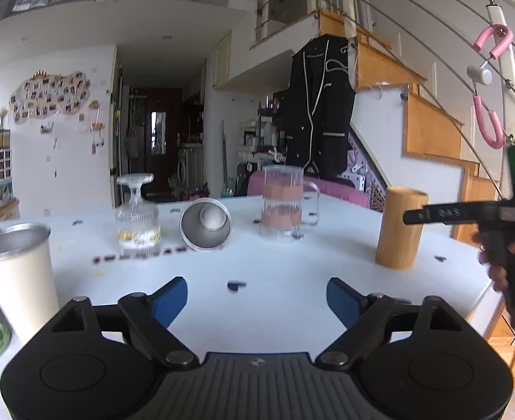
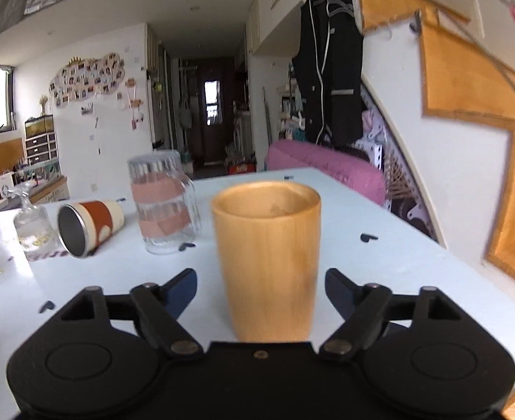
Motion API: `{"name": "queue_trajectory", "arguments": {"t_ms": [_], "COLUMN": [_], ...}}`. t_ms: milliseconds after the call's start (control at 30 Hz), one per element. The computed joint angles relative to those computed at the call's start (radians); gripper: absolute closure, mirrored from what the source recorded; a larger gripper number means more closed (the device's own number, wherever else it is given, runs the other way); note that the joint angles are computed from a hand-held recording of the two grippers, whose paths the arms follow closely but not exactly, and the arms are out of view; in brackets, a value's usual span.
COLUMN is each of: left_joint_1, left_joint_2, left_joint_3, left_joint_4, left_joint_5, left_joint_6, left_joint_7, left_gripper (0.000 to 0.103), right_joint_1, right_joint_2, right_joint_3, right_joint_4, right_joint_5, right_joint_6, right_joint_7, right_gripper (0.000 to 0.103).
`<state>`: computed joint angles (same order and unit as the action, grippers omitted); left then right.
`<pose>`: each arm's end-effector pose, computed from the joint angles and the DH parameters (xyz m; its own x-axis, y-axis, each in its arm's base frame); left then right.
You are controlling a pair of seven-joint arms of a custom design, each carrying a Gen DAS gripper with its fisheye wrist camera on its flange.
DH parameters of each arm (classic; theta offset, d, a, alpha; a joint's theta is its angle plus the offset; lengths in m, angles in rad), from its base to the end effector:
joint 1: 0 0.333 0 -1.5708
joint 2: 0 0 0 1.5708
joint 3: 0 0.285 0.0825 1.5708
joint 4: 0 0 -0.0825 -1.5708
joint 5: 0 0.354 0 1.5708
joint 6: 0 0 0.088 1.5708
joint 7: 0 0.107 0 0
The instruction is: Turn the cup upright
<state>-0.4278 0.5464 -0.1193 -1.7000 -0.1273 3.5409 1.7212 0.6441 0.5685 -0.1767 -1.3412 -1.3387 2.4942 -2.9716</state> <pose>0.5912 -0.3211 0.4323 -0.4718 -0.8816 0.0166 -0.2498 0.1156 -0.9614 0.6209 0.3537 0.4481 -0.2444 -0.9676 -0.0637 -0.3095 0.1401 -0.9405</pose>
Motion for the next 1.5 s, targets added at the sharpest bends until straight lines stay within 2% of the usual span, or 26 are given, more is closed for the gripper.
{"name": "queue_trajectory", "arguments": {"t_ms": [133, 233, 367, 533, 767, 900, 1133, 1500], "left_joint_1": [0.001, -0.012, -0.004, -0.064, -0.204, -0.237, -0.273, -0.286], "left_joint_2": [0.012, 0.020, 0.027, 0.038, 0.042, 0.042, 0.047, 0.047], "left_joint_3": [-0.008, 0.000, -0.015, 0.047, 0.202, 0.237, 0.273, 0.282], "left_joint_4": [0.046, 0.073, 0.093, 0.122, 0.128, 0.131, 0.135, 0.133], "left_joint_5": [0.008, 0.005, 0.024, -0.014, -0.102, -0.131, -0.156, -0.178], "left_joint_6": [-0.019, -0.035, -0.053, -0.089, -0.105, -0.111, -0.112, -0.108], "left_joint_7": [-0.010, -0.016, -0.038, -0.058, -0.051, -0.038, -0.024, -0.003], "left_gripper": [0.007, 0.004, 0.000, 0.000, 0.000, 0.000, 0.000, 0.000], "right_joint_1": [0.062, 0.085, 0.097, 0.095, 0.089, 0.092, 0.099, 0.097], "right_joint_2": [-0.072, -0.114, -0.160, -0.182, -0.196, -0.198, -0.197, -0.196], "right_joint_3": [0.005, 0.039, 0.087, 0.147, 0.186, 0.195, 0.199, 0.202], "right_joint_4": [-0.083, -0.134, -0.198, -0.236, -0.264, -0.268, -0.271, -0.272], "right_joint_5": [-0.084, -0.139, -0.200, -0.211, -0.232, -0.224, -0.208, -0.200], "right_joint_6": [-0.082, -0.160, -0.247, -0.343, -0.365, -0.383, -0.406, -0.417], "right_joint_7": [0.100, 0.147, 0.201, 0.201, 0.181, 0.178, 0.169, 0.182], "right_gripper": [0.012, 0.012, 0.010, 0.010, 0.006, 0.002, 0.000, 0.000]}}
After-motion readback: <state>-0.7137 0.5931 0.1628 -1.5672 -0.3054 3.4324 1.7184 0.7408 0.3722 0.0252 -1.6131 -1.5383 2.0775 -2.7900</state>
